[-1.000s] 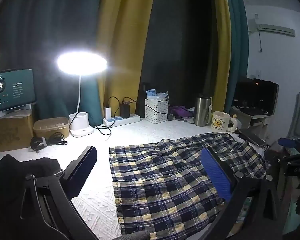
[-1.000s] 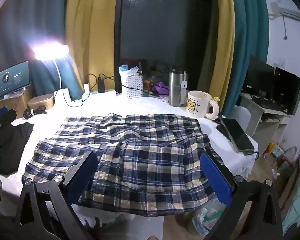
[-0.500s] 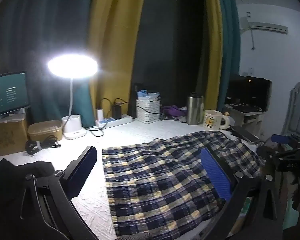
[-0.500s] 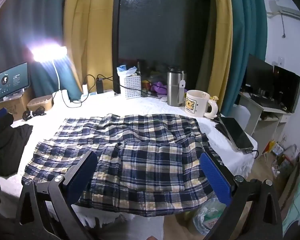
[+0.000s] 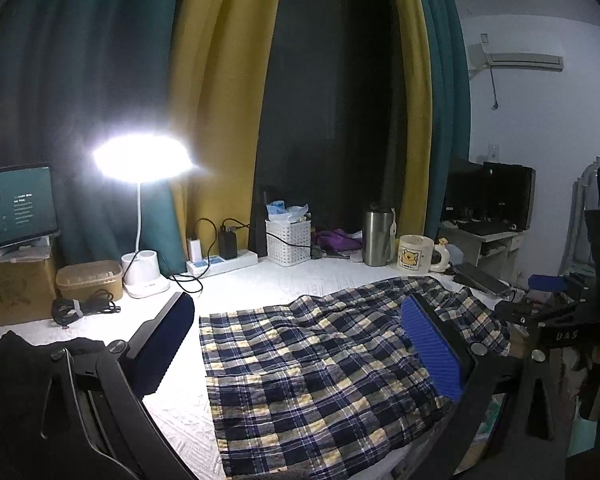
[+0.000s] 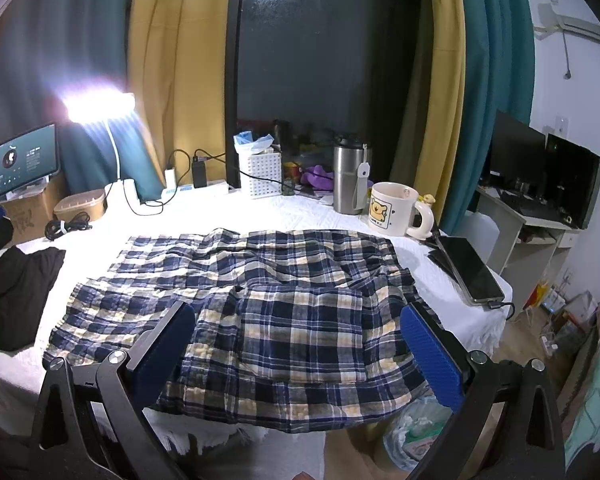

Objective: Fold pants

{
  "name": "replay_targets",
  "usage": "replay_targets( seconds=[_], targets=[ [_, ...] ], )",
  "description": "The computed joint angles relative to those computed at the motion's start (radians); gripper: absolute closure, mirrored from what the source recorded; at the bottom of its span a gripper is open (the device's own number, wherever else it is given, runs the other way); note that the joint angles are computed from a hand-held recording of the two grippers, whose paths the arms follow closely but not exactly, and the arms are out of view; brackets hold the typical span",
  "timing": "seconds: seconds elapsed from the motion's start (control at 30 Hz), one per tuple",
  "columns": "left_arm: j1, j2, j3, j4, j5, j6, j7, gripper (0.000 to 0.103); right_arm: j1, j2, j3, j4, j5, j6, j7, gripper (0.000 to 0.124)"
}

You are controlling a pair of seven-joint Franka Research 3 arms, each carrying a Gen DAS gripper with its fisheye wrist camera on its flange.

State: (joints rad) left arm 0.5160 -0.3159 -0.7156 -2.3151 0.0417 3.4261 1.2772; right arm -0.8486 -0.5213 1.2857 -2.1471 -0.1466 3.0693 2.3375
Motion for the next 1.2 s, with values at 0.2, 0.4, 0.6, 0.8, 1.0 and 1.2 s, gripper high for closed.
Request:
replay_targets(
  seconds=[0.2,0.4,0.6,0.8,1.0,1.2],
  targets=[
    [0.062,-0.027,-0.047,-0.004,-0.005,-0.001,-0.010,0.001,-0.005,0.000,0.005,0.003,0.000,-0.001,0.002,0.021],
    [0.067,-0.034,-0.047,-0.007,0.010,0.001,-0.024,0.001,0.006,0.001,-0.005,-0.002,0.000,-0.002,-0.002,0.021],
    [0.011,-0.013,0.012,-0.004,0.038,-0.019,-0.054,0.001,-0.004,-0.001,0.004,0.002,-0.001,-0.001,0.001,0.021],
    [0.022,-0.017,0.007,-0.009,0.034,-0.014,-0.072,0.001,-0.001,-0.001,0.001,-0.001,0.001,0.002,0.002,0.021],
    [0.025,-0.020,0.006,-0.009,0.033,-0.013,-0.075,0.001,-0.008,0.000,0.008,0.003,0.002,0.002,0.003,0.021],
    [0.056,-0.021,-0.023,-0.004,0.025,-0.003,-0.075,0.001,-0.011,-0.001,0.010,0.004,0.005,0.001,0.001,0.021]
  ],
)
